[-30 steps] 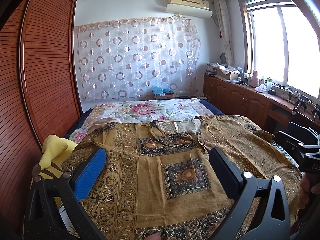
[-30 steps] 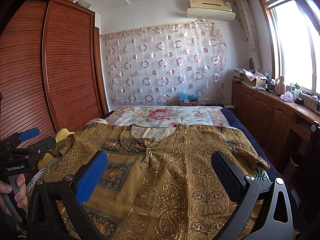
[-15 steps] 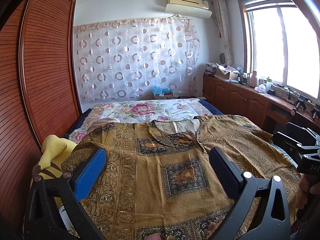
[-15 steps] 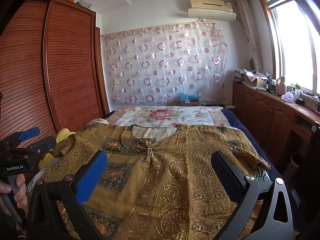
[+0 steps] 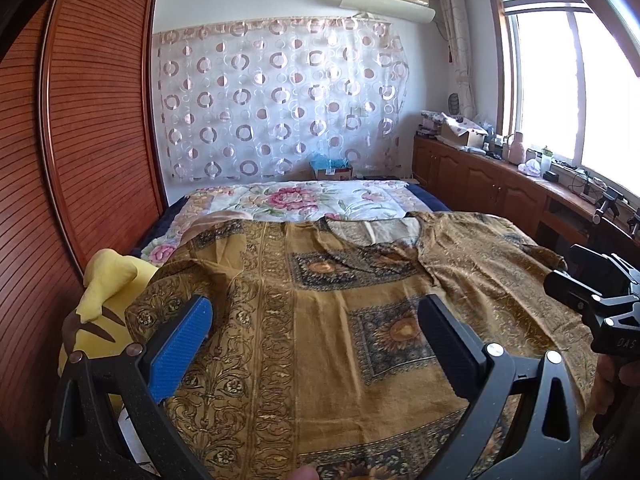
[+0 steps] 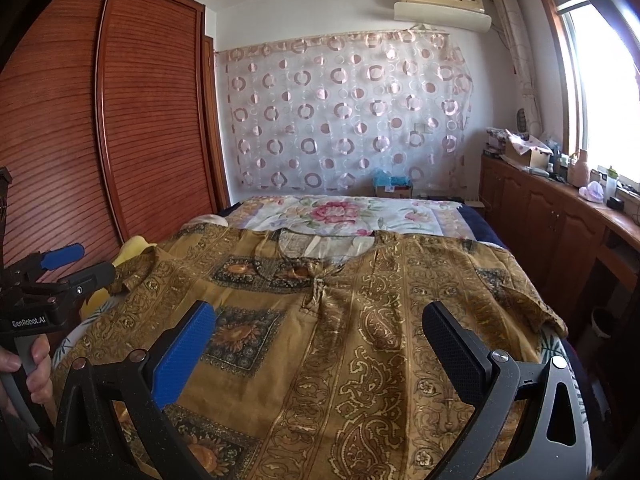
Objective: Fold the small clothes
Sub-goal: 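Grasp the shirt's side edge with the left gripper and fold it inward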
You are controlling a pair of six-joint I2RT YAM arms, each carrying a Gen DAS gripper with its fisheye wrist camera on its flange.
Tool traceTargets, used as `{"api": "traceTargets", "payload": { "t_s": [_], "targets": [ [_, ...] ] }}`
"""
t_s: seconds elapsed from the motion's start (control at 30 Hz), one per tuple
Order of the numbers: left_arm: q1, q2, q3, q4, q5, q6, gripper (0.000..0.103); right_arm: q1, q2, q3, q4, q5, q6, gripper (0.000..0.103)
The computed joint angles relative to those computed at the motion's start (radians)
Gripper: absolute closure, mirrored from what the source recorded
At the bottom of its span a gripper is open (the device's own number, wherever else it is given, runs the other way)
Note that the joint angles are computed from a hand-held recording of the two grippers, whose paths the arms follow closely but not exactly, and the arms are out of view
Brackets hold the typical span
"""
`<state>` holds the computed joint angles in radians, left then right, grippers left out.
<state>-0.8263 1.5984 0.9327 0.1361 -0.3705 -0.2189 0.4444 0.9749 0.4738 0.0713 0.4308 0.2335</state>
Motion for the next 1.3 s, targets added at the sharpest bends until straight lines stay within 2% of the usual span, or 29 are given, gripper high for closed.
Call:
{"api": "traceTargets", "payload": {
  "t_s": [0.23, 0.37, 0.47, 0.73, 0.87, 1.1, 1.17, 1.23, 1.3],
  "targets": [
    [0.129, 0.006, -0.035, -0.001, 0.1, 0.016, 0.0, -0.05, 0.089, 0.025, 0.031, -0.102, -0.007, 0.0],
    [0.201, 0.003, -0.055, -0.003, 0.125, 0.037, 0.0, -0.058, 0.126, 0.036, 0.033, -0.128, -0.017, 0.0],
    [0.275, 0.006, -0.067, -0.001, 0.18, 0.046, 0.0, -0.059, 0.141, 0.041, 0.026, -0.135, -0.023, 0.0],
    [0.444, 0.115, 0.008, -0.069, 0.326, 0.071, 0.019, -0.068, 0.137, 0.056, -0.039, -0.15, -0.03, 0.0],
    [0.473, 0.179, 0.053, -0.107, 0.328, 0.103, 0.02, -0.06, 0.132, 0.059, -0.055, -0.143, -0.028, 0.0],
    [0.505, 0.279, 0.147, -0.197, 0.389, 0.151, 0.028, -0.048, 0.139, 0.061, -0.061, -0.134, -0.022, 0.0],
    [0.504, 0.293, 0.161, -0.208, 0.381, 0.165, 0.033, -0.047, 0.135, 0.057, -0.062, -0.134, -0.021, 0.0],
    [0.506, 0.31, 0.181, -0.225, 0.386, 0.17, 0.045, -0.046, 0.146, 0.062, -0.057, -0.133, -0.022, 0.0],
    [0.509, 0.332, 0.203, -0.238, 0.394, 0.181, 0.05, -0.042, 0.144, 0.061, -0.058, -0.129, -0.021, 0.0]
  ]
}}
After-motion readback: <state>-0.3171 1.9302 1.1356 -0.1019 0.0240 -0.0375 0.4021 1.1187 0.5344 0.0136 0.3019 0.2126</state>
